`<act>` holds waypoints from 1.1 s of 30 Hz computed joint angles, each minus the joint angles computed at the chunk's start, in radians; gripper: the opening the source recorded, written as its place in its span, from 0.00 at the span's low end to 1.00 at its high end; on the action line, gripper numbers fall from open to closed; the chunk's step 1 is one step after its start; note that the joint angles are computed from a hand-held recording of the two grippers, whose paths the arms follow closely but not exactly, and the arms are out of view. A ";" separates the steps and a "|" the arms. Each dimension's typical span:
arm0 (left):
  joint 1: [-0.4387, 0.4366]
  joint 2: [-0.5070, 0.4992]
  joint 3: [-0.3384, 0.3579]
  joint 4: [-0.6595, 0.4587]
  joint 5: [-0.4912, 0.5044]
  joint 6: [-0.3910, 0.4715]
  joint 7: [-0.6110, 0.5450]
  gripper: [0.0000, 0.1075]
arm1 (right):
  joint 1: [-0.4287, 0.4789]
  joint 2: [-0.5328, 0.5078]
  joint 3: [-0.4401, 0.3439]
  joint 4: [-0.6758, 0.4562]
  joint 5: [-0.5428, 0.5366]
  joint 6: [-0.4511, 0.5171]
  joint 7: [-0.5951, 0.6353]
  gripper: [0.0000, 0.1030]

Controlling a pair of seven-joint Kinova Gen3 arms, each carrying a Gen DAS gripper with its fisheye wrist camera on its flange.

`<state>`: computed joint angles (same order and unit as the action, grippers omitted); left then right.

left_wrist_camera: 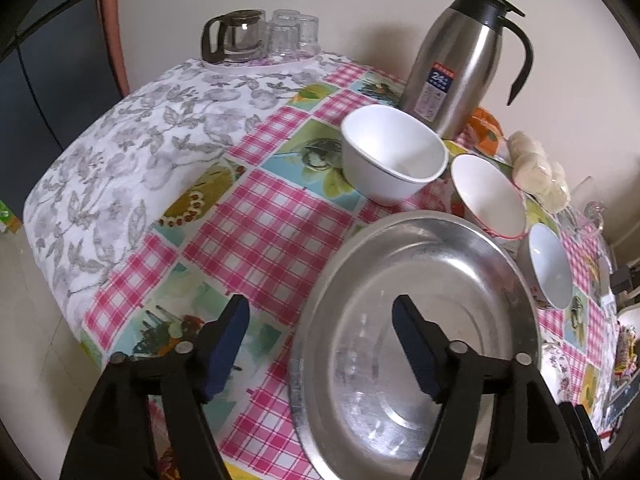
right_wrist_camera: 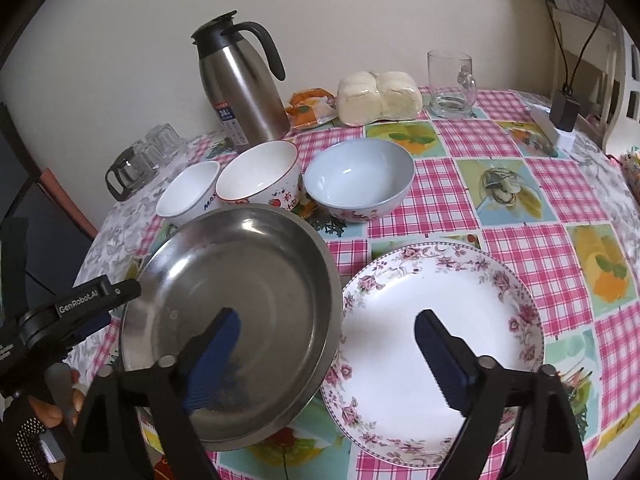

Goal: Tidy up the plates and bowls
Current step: 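Move the right tool to the floral round plate rim and close on it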

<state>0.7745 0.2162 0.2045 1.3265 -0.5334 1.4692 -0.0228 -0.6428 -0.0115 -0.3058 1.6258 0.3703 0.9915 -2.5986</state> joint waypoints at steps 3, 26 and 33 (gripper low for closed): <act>0.011 0.016 -0.003 -0.018 -0.013 0.042 0.008 0.76 | 0.003 -0.005 0.002 0.006 -0.004 -0.008 0.013 1.00; 0.131 0.016 0.016 -0.021 -0.218 -0.178 0.001 0.93 | 0.179 -0.161 0.014 0.132 -0.066 -0.032 0.033 1.00; 0.183 0.082 0.017 -0.121 -0.222 -0.220 -0.146 0.93 | 0.267 -0.217 0.022 0.184 -0.110 -0.028 0.066 1.00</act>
<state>0.9577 0.2980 0.2211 1.2057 -0.7555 1.2488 -0.1690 -0.3753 -0.2285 -0.2842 1.8095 0.2604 0.9637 -2.5326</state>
